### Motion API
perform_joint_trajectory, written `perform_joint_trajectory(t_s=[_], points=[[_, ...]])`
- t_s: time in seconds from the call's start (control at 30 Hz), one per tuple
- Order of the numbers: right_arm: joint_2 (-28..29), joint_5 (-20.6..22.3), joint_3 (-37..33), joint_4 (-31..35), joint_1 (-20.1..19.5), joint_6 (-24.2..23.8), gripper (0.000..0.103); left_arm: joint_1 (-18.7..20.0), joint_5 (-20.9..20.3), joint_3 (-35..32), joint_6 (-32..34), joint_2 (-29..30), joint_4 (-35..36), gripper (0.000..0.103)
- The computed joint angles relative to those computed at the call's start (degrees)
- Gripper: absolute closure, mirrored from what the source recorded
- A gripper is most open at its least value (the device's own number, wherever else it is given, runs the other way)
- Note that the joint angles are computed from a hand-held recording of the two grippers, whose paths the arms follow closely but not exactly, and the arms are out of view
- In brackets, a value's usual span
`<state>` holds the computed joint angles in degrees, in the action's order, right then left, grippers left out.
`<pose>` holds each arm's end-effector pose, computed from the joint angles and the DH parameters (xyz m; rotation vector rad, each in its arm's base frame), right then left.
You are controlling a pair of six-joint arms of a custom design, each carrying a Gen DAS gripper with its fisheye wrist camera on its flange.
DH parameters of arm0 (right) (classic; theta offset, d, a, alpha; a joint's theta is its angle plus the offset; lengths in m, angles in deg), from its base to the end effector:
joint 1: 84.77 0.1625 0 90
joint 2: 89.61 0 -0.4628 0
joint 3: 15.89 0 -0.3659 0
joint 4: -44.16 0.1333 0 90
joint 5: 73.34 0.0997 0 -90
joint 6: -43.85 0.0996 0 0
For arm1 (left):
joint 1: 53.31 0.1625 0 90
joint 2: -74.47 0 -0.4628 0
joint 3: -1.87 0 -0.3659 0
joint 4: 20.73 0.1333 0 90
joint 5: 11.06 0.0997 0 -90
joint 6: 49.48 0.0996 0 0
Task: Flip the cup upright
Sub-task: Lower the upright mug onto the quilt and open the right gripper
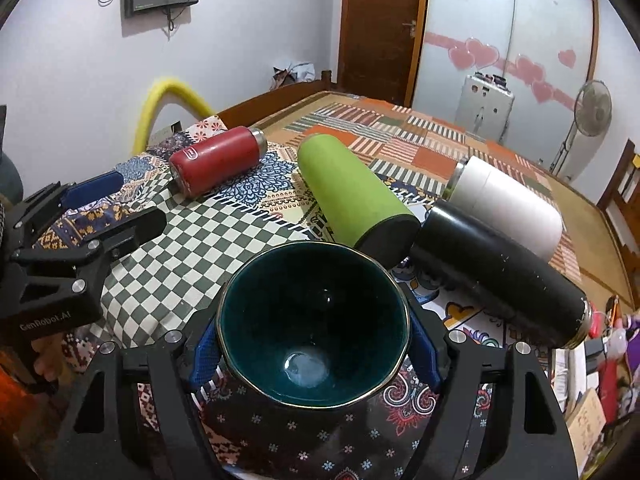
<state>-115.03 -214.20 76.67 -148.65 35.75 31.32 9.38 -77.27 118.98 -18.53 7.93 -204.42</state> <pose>0.3925 -0.5554 0.0311 0.4976 -2.1856 0.8688 -0.0990 -0.5698 0.3060 1.0517 2.3215 -0.9860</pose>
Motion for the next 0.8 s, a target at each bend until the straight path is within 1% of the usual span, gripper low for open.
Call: perform_joint_trajectory(t_s=[0.07,0.3,0.4,0.47,0.63,0.8], points=[[0.38,-0.12,0.12,-1.22,0.08,-1.1,0.029,0.08,-0.71,0.11,-0.07,-0.29,0.3,0.022],[-0.44,1.38,1.87,-1.45,-0.27,1.16,0.028,-0.7,-2.09,1.31,-0.04,-1.43,0.11,0.019],[-0.63,1.09,2.41,-0.8,0.08,1.9,0.025,-1.46,-1.8,2.1,0.07,-2.02,-0.26,0.019],[-0.45,0.15,2.67,-1.72,0.61,1.39,0.025,-2.1,-1.76,2.78,0.0,-2.71,-0.53,0.019],[-1.15,-1.07,4.72,-6.97,2.56,0.15,0.025,-4.35,-1.34,5.51,-0.01,-5.54,-2.38,0.019],[-1.73,-3.55,6.49,-15.37,5.93,-2.76,0.025,-7.22,-0.96,8.93,-0.3,-9.33,-4.58,0.019]])
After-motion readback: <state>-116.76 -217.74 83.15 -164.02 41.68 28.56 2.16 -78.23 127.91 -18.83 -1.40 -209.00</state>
